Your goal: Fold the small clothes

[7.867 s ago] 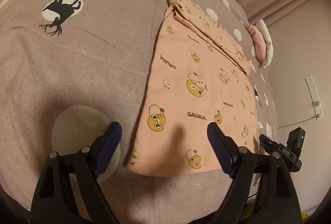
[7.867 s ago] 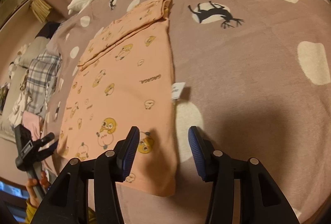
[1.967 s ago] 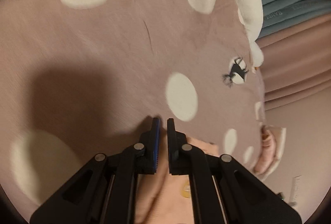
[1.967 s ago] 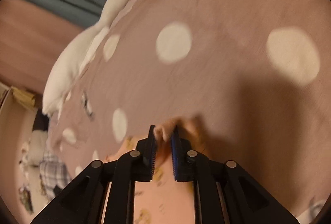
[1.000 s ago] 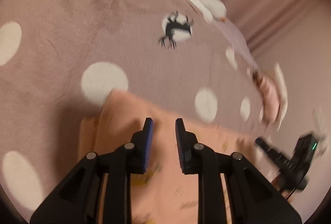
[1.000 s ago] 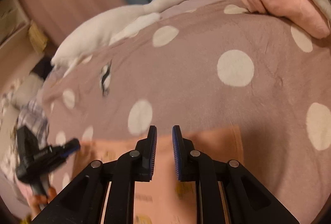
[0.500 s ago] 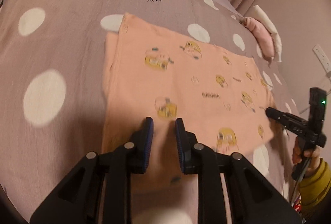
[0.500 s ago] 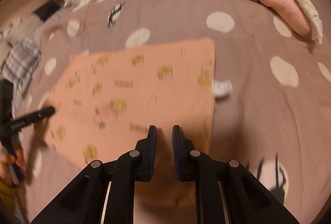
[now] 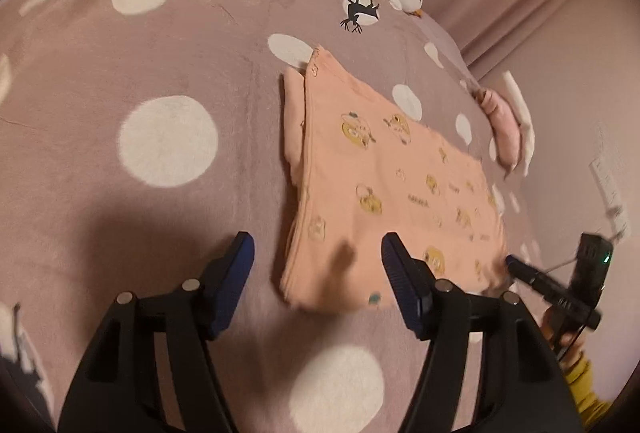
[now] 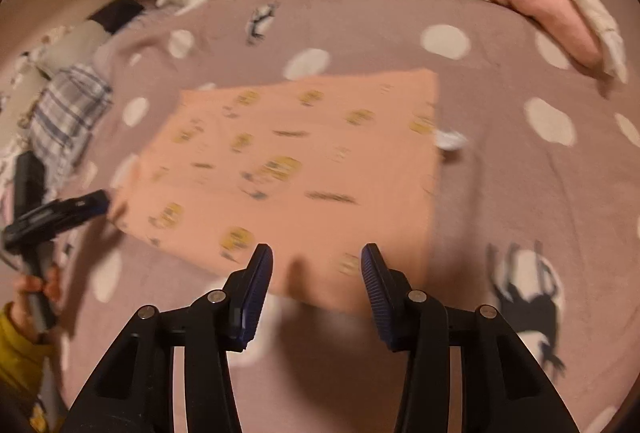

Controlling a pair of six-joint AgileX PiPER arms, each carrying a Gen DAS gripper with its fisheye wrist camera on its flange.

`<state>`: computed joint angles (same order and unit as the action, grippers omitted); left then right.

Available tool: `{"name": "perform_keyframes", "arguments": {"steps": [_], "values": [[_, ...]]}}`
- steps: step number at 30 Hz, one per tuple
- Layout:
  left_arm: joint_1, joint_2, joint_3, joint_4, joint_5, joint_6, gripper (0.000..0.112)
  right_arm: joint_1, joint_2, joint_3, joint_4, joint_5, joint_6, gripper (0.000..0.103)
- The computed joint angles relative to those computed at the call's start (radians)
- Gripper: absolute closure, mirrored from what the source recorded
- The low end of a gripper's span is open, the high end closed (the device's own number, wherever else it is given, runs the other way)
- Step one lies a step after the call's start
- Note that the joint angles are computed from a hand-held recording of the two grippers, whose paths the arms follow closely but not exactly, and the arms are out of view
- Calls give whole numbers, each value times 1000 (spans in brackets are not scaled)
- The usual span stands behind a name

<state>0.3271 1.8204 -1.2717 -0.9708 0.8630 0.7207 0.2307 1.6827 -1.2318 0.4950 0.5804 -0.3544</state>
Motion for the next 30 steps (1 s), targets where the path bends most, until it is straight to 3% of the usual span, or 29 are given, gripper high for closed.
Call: {"name": "perform_keyframes", "arguments": {"steps": [5, 11, 13, 15, 17, 18, 20, 23, 27, 30], "values": [[-33, 123, -149, -8, 67, -91, 47, 19, 143, -154, 174, 57, -57, 57], [-80, 242, -341, -9, 156, -181, 48, 83, 323, -422, 110, 102, 81, 57], [-95, 266, -383, 2, 162, -214, 53, 102, 404, -559, 45, 128, 179, 58], [-110, 278, -411, 45, 157, -254, 85, 125, 492, -716, -55, 163, 291, 70], [-127, 283, -424, 90, 146, -283, 88, 144, 556, -831, -161, 193, 388, 89], [-134, 277, -418, 105, 132, -284, 88, 154, 584, -879, -212, 197, 429, 93], [-138, 274, -417, 117, 125, -283, 88, 164, 654, -1000, -292, 251, 508, 95], [-136, 283, -430, 128, 133, -293, 89, 165, 788, -1221, -327, 411, 559, 95], [-135, 292, -444, 138, 139, -304, 89, 173, 727, -1138, -343, 397, 534, 96], [-135, 296, -448, 137, 138, -310, 89, 182, 582, -907, -303, 289, 447, 96]]}}
